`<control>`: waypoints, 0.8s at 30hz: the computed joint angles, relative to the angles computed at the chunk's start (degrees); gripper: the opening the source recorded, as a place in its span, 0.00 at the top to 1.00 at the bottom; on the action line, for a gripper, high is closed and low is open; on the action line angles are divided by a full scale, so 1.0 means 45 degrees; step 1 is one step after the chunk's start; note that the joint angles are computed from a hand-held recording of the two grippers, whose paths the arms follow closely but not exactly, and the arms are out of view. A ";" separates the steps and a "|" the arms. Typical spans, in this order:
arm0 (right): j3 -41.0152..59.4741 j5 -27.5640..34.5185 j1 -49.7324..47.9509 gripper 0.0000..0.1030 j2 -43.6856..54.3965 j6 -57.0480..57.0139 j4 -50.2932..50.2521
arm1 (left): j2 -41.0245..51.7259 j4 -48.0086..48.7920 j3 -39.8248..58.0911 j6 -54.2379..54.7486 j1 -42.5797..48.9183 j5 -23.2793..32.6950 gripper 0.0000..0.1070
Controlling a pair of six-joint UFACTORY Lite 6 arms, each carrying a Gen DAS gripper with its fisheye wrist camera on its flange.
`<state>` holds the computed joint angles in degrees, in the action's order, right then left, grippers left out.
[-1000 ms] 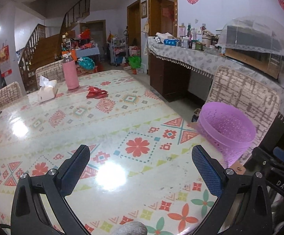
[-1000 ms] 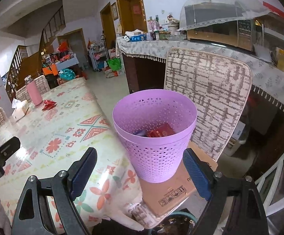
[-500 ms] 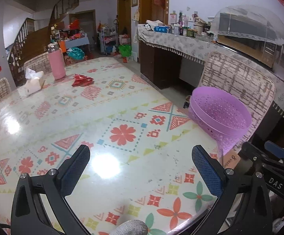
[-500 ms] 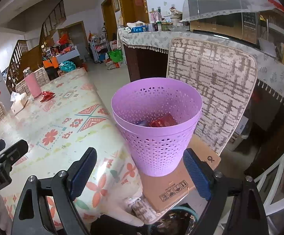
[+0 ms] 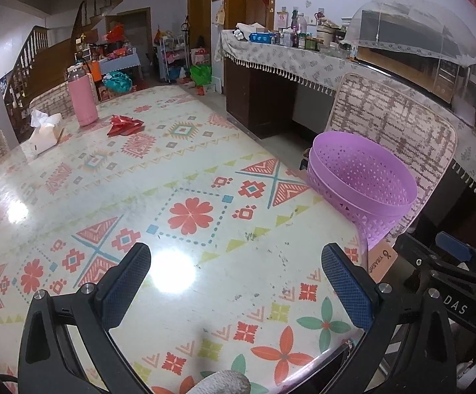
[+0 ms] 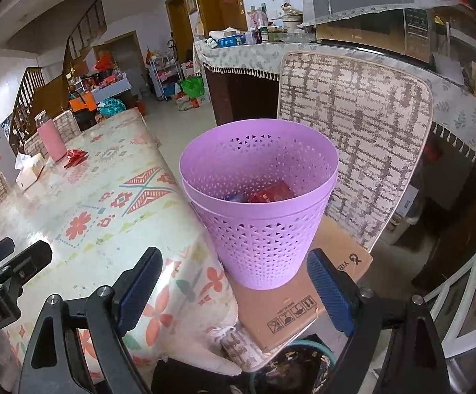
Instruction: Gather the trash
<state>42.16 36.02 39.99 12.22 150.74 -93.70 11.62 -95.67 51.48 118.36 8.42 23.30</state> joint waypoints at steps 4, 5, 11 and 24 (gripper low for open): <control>0.0023 -0.0136 -0.0070 0.10 0.0112 0.0112 -0.0158 | 0.0039 -0.0044 0.0010 0.0018 -0.0048 -0.0071 0.04; -0.0002 -0.0170 -0.0103 0.10 0.0126 0.0183 -0.0224 | 0.0112 -0.0024 0.0059 0.0004 -0.0053 -0.0083 0.04; -0.0165 -0.0246 -0.0214 0.10 0.0108 0.0545 -0.0477 | 0.0357 -0.0234 0.0129 0.0254 -0.0124 -0.0109 0.04; -0.0394 -0.0302 -0.0294 0.10 -0.0004 0.0970 -0.0800 | 0.0402 -0.0411 0.0052 0.0470 -0.0275 -0.0163 0.04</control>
